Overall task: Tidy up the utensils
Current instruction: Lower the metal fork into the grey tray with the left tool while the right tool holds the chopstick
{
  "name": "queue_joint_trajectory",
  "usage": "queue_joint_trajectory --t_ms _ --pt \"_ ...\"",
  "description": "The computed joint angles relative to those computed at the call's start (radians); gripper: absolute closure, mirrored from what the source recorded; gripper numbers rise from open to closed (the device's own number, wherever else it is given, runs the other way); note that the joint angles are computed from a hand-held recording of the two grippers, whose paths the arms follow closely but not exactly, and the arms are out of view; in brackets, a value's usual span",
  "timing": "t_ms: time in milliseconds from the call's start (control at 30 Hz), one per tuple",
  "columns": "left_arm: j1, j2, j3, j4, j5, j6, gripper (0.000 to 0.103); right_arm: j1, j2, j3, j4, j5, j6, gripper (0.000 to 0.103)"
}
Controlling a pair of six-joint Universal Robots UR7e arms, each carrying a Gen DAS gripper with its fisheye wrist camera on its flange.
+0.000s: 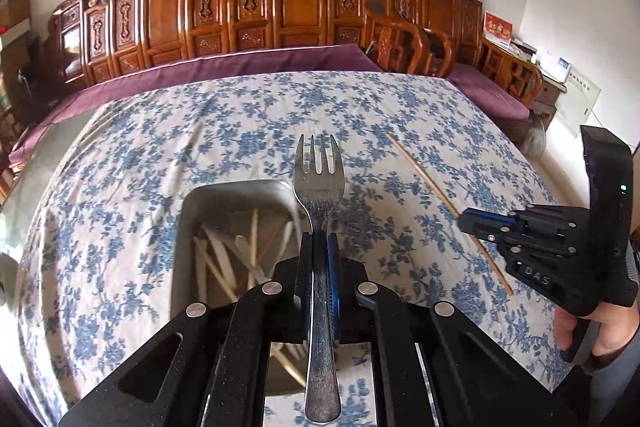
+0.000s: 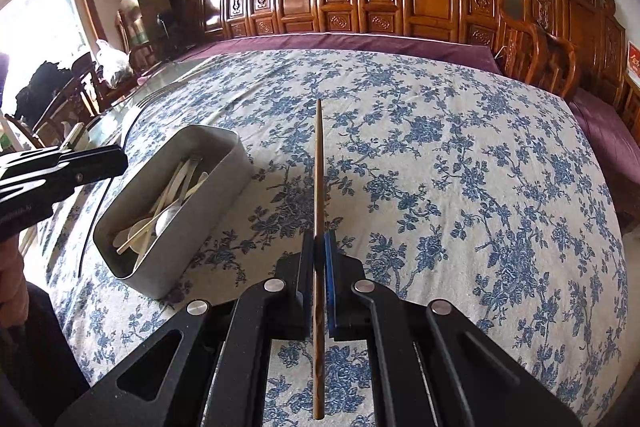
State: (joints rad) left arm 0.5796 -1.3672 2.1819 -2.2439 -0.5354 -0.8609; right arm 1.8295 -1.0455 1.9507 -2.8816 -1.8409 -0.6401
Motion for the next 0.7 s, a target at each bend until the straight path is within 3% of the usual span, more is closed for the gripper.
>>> queue_joint_trajectory --t_ms 333,700 --pt "0.071 -0.089 0.049 0.022 0.034 0.027 0.097 0.033 0.019 0.029 -0.055 -0.012 -0.015 0.097" --pt "0.167 -0.071 0.075 -0.078 -0.026 0.075 0.097 0.054 0.043 0.043 -0.099 -0.012 -0.030 0.097"
